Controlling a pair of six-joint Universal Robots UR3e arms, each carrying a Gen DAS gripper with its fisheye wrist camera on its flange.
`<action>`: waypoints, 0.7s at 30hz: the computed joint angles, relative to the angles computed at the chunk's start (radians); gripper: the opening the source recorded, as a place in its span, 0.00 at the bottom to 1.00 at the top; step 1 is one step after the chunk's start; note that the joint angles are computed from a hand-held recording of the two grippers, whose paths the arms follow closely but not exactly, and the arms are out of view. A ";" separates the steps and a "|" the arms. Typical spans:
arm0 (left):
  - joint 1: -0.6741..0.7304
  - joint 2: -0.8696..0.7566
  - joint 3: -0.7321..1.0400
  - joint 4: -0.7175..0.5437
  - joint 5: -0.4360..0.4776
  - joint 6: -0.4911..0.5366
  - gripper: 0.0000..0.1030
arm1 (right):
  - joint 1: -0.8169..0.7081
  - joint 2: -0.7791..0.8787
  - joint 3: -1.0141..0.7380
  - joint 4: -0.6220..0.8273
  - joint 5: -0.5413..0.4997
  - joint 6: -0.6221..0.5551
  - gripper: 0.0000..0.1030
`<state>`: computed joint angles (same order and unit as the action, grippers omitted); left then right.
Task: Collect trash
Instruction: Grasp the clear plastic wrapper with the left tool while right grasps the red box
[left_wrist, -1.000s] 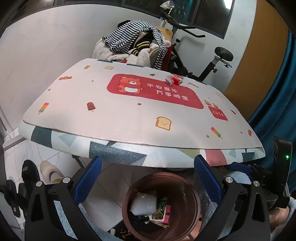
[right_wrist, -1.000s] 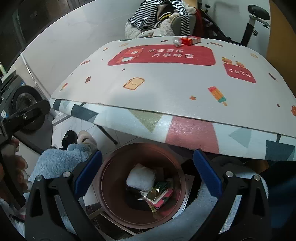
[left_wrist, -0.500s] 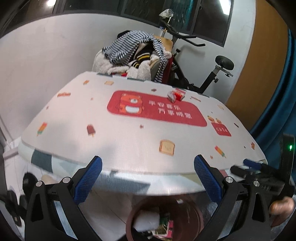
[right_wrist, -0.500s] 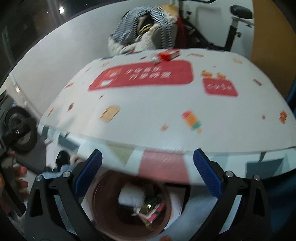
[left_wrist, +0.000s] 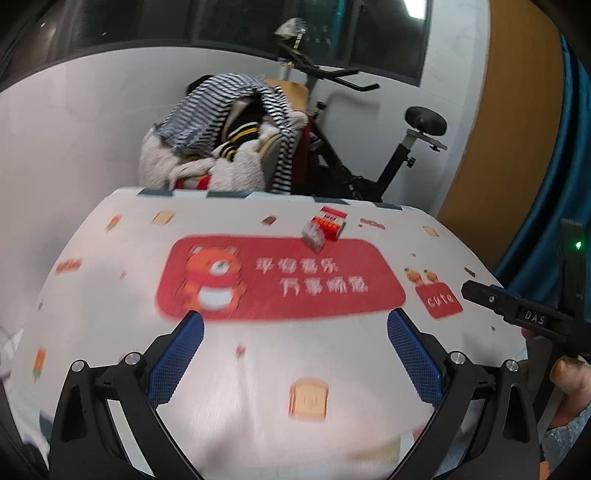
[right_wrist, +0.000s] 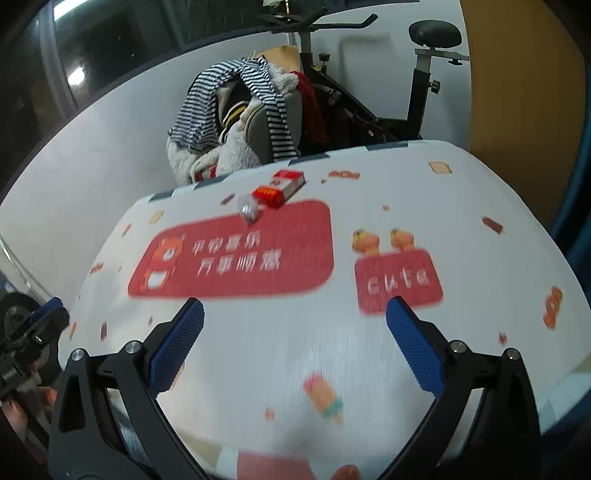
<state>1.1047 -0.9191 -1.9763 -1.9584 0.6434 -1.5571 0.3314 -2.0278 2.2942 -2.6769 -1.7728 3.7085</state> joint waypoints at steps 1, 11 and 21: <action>-0.105 -0.049 -0.046 0.209 -0.026 -0.143 0.94 | -0.022 0.003 0.000 -0.010 0.012 -0.012 0.94; -0.744 -0.833 0.226 1.211 0.191 -0.980 0.94 | -0.320 0.145 -0.023 -0.189 0.207 -0.007 0.94; -0.998 -1.292 0.739 1.218 0.451 -1.213 0.70 | -0.528 0.120 0.009 -0.145 0.338 -0.058 0.94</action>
